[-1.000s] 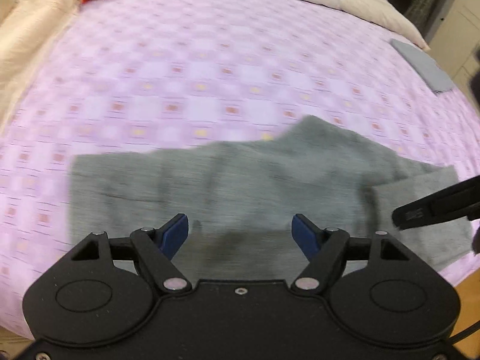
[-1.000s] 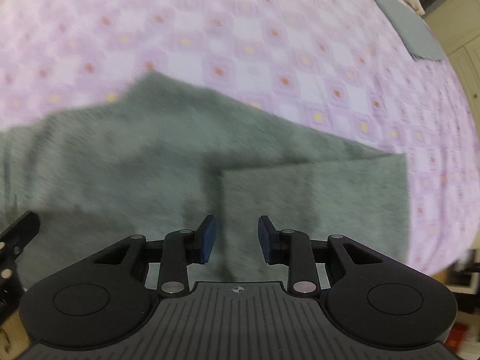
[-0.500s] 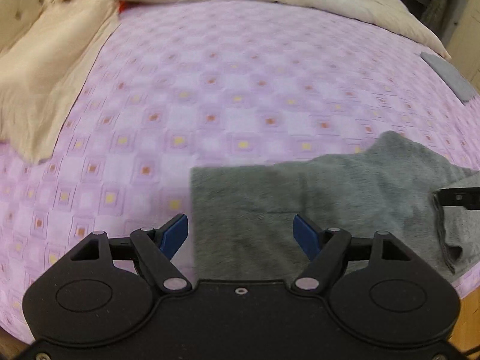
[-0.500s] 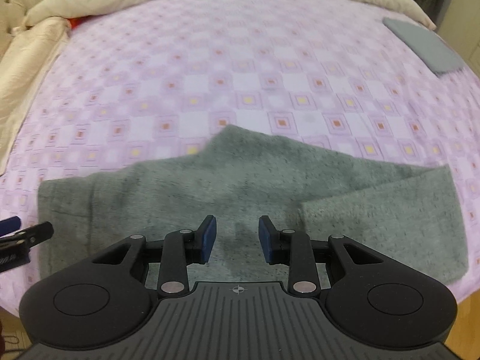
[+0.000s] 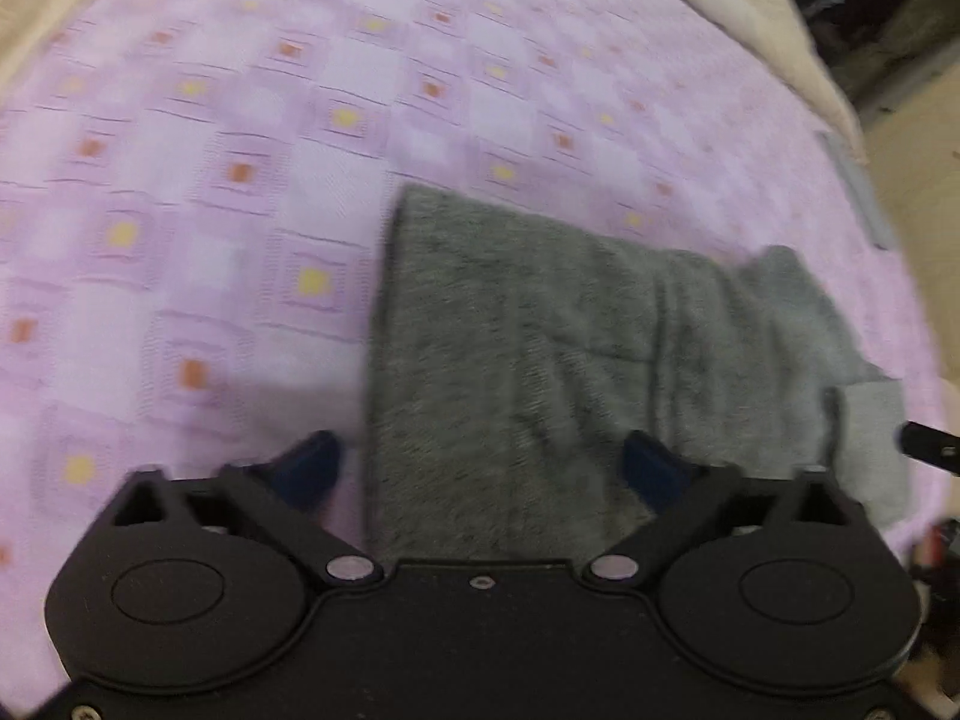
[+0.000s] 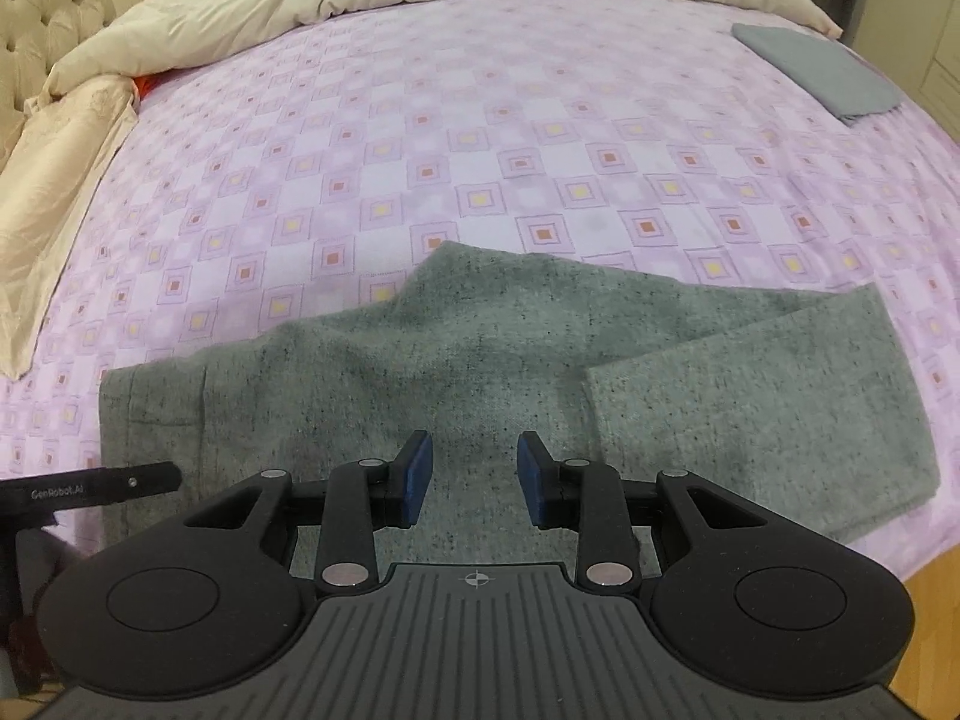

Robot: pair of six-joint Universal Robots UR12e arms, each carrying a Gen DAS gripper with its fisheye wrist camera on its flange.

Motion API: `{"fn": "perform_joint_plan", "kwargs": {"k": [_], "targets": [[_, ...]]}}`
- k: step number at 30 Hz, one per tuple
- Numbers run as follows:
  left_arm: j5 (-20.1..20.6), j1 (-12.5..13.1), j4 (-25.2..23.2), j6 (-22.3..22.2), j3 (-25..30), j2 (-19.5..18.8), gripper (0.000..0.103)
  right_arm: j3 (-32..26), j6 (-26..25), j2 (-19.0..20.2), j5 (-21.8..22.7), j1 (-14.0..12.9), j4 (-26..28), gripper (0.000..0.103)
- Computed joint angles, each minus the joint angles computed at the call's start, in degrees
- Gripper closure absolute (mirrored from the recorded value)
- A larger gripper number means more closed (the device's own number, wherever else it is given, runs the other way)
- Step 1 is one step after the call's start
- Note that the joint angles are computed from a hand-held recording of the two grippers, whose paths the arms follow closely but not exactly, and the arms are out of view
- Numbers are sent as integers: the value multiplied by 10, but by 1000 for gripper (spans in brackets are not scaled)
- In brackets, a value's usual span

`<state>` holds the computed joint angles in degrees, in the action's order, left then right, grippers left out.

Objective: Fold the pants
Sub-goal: 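Grasp the edge of the grey sweatpants with the left tool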

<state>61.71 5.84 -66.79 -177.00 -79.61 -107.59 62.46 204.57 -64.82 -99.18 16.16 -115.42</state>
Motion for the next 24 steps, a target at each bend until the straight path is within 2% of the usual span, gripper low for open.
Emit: {"fn": "perform_joint_plan", "kwargs": {"k": [3,7,10,14,15,16,17,18,19,21,24], "targets": [[-43,6,-22,32,18,-16,2,7,12,-5,3,-1,-6,73],[-100,12,-61,42,48,-40,2,15,28,-9,6,-5,-15,73],[-106,6,-68,16,65,-53,3,22,41,-11,5,-6,-18,73],[-96,-1,-60,-9,60,-48,6,31,52,-16,8,-8,-18,73],[-86,-2,-53,-15,54,-42,16,34,52,-17,10,-10,-19,73],[-60,-7,-46,-20,50,-36,27,36,52,-18,13,-11,-19,73],[-32,-10,-40,-24,47,-32,46,38,49,-18,16,-12,-19,73],[-16,-11,-33,-28,44,-28,56,37,44,-17,18,-14,-18,73],[-18,-8,-29,-37,41,-24,60,37,35,-15,20,-15,-21,73],[-17,-4,-16,-64,38,-17,81,37,16,-10,28,-20,-33,73],[7,-11,-16,-60,48,-12,81,28,-24,7,45,-28,-56,74]]}}
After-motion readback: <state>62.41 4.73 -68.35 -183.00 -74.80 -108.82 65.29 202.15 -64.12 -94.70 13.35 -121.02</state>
